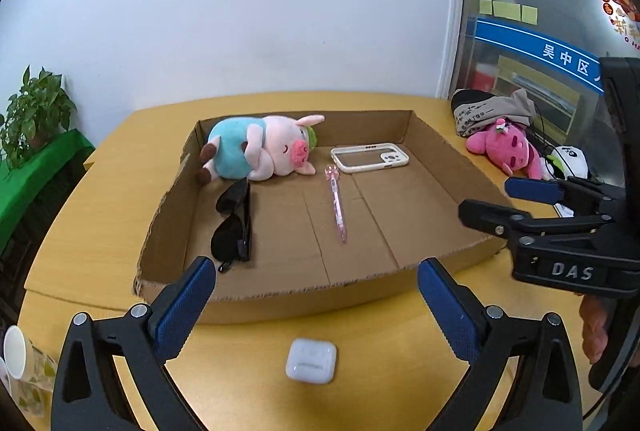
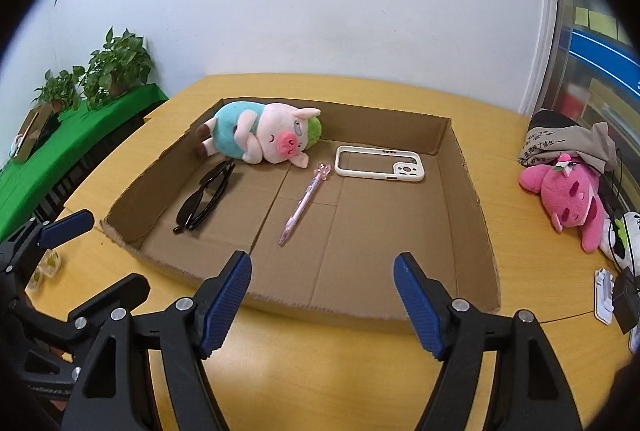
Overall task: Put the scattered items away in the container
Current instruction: 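Move the left gripper to the white earbud case and grasp it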
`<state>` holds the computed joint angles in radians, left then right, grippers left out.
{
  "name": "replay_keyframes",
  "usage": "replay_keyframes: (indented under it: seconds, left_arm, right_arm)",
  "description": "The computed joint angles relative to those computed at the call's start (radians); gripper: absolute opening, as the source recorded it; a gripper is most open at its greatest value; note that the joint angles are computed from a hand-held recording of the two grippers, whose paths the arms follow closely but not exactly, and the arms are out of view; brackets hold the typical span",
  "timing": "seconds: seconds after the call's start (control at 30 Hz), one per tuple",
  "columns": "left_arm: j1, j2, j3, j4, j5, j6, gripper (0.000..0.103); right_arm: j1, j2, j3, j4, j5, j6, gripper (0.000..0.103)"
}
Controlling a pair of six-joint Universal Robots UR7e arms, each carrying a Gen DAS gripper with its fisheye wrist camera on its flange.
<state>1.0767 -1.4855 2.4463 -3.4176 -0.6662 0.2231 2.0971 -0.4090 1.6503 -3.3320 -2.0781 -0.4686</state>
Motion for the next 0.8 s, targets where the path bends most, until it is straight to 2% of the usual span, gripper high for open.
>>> replay_keyframes:
  seconds: [0.17, 0.37, 0.47, 0.63, 0.77, 0.8]
  left_arm:
    - [0.046, 0.006, 0.018, 0.070, -0.038, -0.066, 0.102]
    - [0.124, 0.074, -0.002, 0.105, -0.078, -0.090, 0.101]
    - [0.170, 0.095, -0.025, 0.171, -0.109, -0.119, 0.093]
    - [0.223, 0.118, -0.057, 0.261, -0.144, -0.151, 0.070]
    - [0.223, 0.124, -0.057, 0.258, -0.140, -0.123, 0.062]
    - [0.221, 0.123, -0.055, 0.260, -0.139, -0.115, 0.054]
  right_arm:
    - [0.001, -0.022, 0.056, -0.016, 0.002, 0.008, 0.074]
    - [-0.011, -0.039, 0.089, -0.010, 0.013, 0.025, 0.074]
    - [-0.017, -0.045, 0.103, 0.001, 0.022, 0.032, 0.074]
    - [-0.032, -0.045, 0.117, 0.040, 0.039, 0.048, 0.074]
    - [-0.048, -0.051, 0.124, 0.077, 0.077, 0.063, 0.074]
    - [-0.051, -0.052, 0.124, 0.089, 0.086, 0.063, 0.074]
